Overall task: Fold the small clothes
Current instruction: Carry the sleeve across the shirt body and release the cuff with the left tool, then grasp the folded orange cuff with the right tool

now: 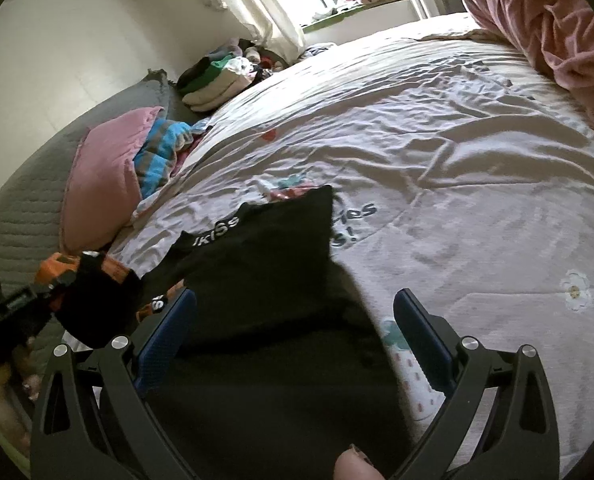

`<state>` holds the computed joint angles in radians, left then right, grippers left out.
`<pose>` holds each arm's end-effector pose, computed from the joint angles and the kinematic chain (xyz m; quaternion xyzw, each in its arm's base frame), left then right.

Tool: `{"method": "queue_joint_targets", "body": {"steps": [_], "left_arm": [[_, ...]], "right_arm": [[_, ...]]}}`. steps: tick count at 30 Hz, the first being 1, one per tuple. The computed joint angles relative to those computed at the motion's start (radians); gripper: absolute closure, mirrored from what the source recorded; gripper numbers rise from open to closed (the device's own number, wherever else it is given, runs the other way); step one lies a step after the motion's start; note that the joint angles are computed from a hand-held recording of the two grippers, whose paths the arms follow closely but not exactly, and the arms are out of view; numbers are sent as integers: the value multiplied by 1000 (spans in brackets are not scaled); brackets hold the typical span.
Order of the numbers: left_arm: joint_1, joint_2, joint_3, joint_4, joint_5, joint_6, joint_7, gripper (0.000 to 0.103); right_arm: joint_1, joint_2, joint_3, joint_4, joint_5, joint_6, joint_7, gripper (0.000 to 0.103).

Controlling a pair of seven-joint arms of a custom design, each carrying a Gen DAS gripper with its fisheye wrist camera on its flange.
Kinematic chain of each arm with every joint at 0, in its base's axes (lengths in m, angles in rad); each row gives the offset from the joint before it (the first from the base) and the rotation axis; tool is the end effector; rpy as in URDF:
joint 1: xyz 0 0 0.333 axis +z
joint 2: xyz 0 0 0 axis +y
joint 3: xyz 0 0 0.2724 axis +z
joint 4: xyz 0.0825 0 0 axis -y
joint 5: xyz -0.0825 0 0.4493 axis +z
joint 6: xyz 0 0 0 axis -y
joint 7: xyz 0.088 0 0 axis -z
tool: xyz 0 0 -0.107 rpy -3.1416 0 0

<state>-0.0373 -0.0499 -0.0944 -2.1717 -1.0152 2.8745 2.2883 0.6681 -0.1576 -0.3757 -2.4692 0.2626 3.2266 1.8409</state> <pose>0.6191 -0.0337 0.4036 -0.6504 0.6240 -0.4075 0.1468 0.5460 0.1385 0.3671 -0.5437 0.7174 -0.1429 0.4114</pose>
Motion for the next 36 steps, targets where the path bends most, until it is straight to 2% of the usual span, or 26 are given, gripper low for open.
{"method": "queue_joint_targets", "body": {"steps": [3,7,10,12,13,14,16,18,22,25,27,29,31,32,34,36], "left_arm": [[-6,25,-10,9,19,-20,2,100],[-10,59,-28,21,42,-38,20,100],[-6,78,-37,31,55,-70,30,99],[-3,91,-43,38,55,-104,54,97],[-1,94,-46,40,50,-119,65,96],[2,97,-48,42,41,-137,82,92],[10,107,-48,51,27,-207,111,76],[21,108,-48,58,3,-283,149,50],[35,90,-39,56,-56,-352,212,35],[49,89,-24,80,-78,-376,209,27],[51,99,-21,105,-43,-333,169,16],[44,112,-21,119,80,-214,71,14],[42,121,-21,116,176,-104,15,10],[46,123,-22,114,188,-81,11,10],[63,130,-21,109,178,-41,15,10],[80,139,-16,114,187,-41,-6,10]], "right_arm": [[-63,-2,57,-8,-22,-8,22,5],[-189,1,172,-12,-76,-27,81,5],[-320,1,288,-16,-155,-40,167,5],[-361,0,322,-17,-195,-53,206,5],[-405,-1,359,-17,-235,-61,245,5],[-441,-1,390,-16,-275,-68,282,5],[-506,-1,444,-11,-360,-90,368,5],[-498,6,433,-4,-378,-110,400,5],[-489,29,429,24,-412,-142,453,5],[-441,58,405,54,-362,-157,411,5],[-393,89,391,87,-277,-172,317,5],[-359,120,395,121,-165,-187,201,5],[-329,167,420,176,63,-220,-26,6],[-332,190,442,203,133,-236,-99,11],[-339,242,462,255,86,-266,-70,19],[-347,285,476,293,29,-272,-30,19]]}}
